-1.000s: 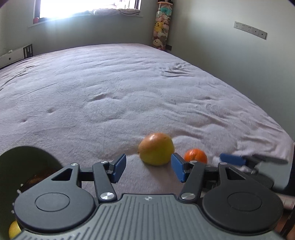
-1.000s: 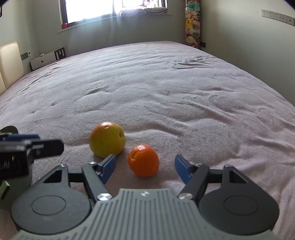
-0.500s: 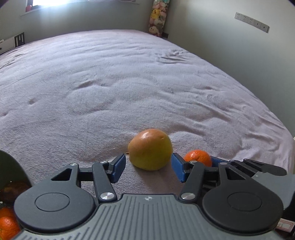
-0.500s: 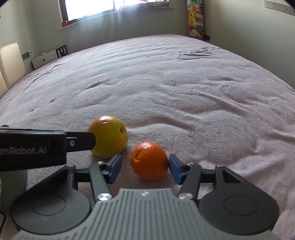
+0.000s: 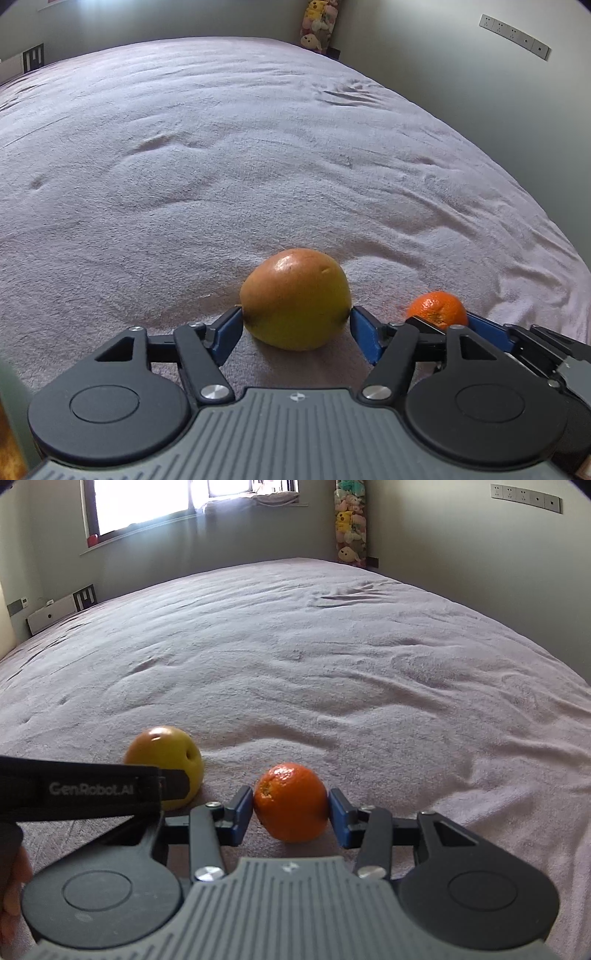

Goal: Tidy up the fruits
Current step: 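Lower the left tool onto the apple while the right tool lowers onto the mandarin, then close the left tool on the apple while the right tool closes on the mandarin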

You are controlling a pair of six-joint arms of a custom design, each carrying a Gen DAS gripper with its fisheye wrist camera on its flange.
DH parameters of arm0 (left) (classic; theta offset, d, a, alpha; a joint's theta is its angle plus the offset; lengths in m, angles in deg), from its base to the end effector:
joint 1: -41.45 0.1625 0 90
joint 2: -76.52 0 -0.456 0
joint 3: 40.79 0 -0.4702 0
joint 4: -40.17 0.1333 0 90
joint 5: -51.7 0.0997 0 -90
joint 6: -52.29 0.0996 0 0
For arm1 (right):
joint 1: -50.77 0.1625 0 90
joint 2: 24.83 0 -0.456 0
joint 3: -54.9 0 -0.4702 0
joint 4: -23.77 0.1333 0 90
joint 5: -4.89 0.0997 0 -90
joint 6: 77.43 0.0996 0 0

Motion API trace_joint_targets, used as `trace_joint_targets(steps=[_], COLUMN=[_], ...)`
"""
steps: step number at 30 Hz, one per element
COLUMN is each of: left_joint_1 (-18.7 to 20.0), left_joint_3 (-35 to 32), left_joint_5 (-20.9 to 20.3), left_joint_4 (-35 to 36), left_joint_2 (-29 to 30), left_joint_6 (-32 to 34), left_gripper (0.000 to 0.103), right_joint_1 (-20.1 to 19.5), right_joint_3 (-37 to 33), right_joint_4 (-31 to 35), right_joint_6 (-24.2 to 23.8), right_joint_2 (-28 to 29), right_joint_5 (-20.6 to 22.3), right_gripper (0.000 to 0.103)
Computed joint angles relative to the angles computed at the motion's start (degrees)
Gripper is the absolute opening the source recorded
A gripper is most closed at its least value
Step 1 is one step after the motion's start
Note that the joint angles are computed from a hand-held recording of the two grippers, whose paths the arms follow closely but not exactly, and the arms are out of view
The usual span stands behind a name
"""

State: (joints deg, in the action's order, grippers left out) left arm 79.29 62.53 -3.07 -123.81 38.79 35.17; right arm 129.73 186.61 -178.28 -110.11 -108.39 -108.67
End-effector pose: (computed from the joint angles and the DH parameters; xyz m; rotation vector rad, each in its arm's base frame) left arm -0.4085 -0.5589 -0.0526 0.7375 2.5407 -0.6369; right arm -0.0022 -0.4995 0.3147 0.1288 -2.1621 1.0764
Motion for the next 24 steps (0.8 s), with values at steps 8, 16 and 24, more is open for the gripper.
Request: trace_joint_targets(steps=[8, 16, 24], left_joint_1=[0.9, 0.7, 0.0], left_joint_3=[-1.9, -2.1, -0.8], left_joint_5=[-0.2, 1.1, 2.1], left_joint_4=[0.9, 0.1, -0.1], left_joint_2=[1.9, 2.7, 1.4], left_joint_6=[0.0, 1.0, -1.1], left_gripper=[0.083, 0.080, 0.080], right_joint_1=[-0.2, -0.2, 1.2], right_joint_3=[-0.1, 0.0, -0.5], right_joint_4=[0.0, -0.1, 0.4], right_joint_6=[0.5, 0.5, -0.8], right_joint_2=[0.2, 0.3, 0.6], right_joint_5=[0.2, 0.2, -2.2], right_gripper=[0.042, 0.042, 0.042])
